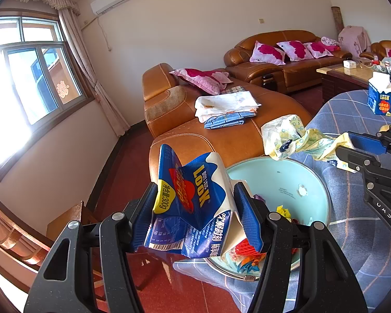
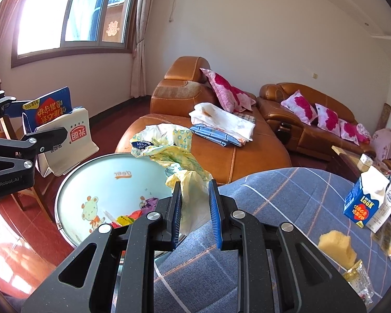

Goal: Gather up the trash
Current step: 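Carry the LOOK carton and pale plastic bag over the light-blue bin, then open the left tool over the bin while the right tool releases the plastic bag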

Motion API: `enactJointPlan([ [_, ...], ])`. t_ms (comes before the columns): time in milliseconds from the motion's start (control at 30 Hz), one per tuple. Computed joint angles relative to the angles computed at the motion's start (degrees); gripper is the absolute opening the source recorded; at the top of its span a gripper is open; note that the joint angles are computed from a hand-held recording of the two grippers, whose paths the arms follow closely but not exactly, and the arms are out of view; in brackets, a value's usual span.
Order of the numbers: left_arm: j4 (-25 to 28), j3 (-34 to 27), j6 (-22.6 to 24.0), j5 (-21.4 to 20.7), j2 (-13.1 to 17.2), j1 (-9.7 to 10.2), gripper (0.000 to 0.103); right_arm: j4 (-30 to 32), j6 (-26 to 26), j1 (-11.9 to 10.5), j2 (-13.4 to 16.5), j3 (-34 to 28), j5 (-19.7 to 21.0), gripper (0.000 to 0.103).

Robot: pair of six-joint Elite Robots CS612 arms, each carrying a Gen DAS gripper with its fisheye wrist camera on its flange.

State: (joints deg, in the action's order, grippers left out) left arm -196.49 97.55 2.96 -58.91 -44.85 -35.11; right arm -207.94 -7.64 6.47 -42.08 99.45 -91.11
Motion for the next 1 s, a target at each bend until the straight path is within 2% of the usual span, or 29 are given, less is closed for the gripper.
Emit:
enactJointPlan([
  [433,0.7,-0.3,0.0,-0.6,0.0,0.23,0.059,1.0,-1.0,0.1,0.0,-0.3,0.7,0.021],
  [533,0.7,-0.3,-0.2,-0.7,0.1,0.29,0.06,1.4,-1.5,0.0,0.0,-0.5,1.9,0.022],
  [600,0.9,-0.5,-0.3,-0.8,0.2,0.36,0.062,0.7,-1.4,0.1,0.2,-0.6,1.8,0.027],
  [633,0.9,-0.6,-0.3,-0.5,0.2,0.36,0.065,0.6,-1.1,0.0,0.2,-0.6,1.7,0.035],
  [667,0.6,-0.6,-0.3,-0.8,0.2,0.44,0.073,0.6,-0.6,0.0,0.2,-0.6,1.8,0.041],
  [700,0.1,-0.5,-0.1,-0.9,0.3,0.43,0.081,0.4,-0.1,-0.1,0.2,-0.5,2.0,0.041],
  [733,-0.5,-0.5,0.4,-0.2,0.4,0.26,0.084,0.4,0.2,-0.1,0.2,-0.5,1.9,0.043],
  [1000,-0.5,-0.1,0.6,-1.6,0.3,0.17,0.087,0.1,1.2,0.2,0.0,-0.2,-0.1,0.048],
])
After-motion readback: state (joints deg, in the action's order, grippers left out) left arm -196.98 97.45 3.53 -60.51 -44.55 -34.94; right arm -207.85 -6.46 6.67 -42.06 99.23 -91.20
